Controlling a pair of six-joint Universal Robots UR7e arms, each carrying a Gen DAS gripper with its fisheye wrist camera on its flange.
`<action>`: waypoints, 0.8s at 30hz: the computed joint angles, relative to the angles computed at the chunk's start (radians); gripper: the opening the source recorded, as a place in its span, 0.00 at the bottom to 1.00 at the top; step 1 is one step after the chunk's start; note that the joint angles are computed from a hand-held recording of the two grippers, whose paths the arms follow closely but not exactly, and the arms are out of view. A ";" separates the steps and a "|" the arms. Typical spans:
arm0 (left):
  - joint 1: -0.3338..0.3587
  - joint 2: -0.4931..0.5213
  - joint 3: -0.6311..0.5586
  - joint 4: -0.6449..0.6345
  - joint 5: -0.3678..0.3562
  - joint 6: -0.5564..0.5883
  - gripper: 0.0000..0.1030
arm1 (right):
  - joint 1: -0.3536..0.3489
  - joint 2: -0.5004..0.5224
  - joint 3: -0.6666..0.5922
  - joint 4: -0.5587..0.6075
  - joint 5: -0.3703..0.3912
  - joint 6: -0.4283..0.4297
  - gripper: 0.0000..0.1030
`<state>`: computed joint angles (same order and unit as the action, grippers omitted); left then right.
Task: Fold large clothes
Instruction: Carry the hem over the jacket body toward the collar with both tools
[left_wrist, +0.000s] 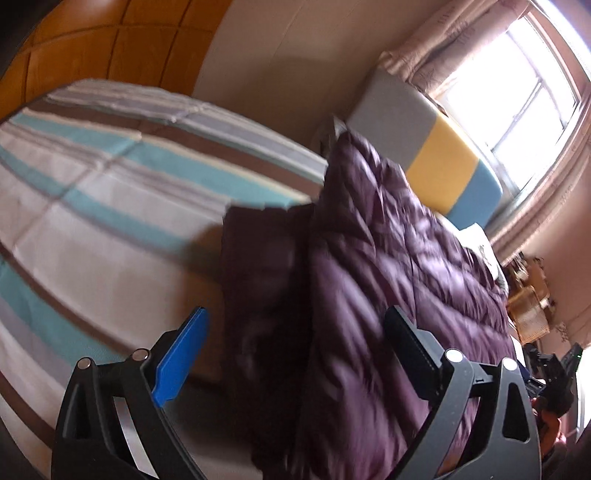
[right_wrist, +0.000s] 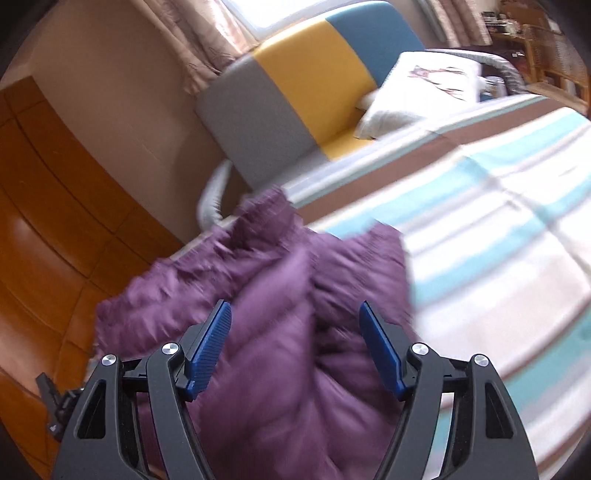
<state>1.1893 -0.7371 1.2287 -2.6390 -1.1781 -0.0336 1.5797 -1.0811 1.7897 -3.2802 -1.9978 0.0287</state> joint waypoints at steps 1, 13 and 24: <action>0.003 -0.008 0.015 0.003 -0.010 -0.002 0.93 | 0.002 -0.008 0.021 -0.008 -0.025 0.004 0.74; -0.026 -0.029 0.071 0.085 -0.018 0.042 0.52 | -0.068 -0.056 0.118 0.080 0.172 0.090 0.38; -0.056 -0.197 0.266 0.148 -0.092 0.126 0.32 | -0.098 -0.221 0.278 0.142 0.295 0.033 0.22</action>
<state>1.1329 -0.9338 1.4951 -2.4906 -1.2701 0.0920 1.4819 -1.3024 2.0675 -3.1385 -1.7028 0.0617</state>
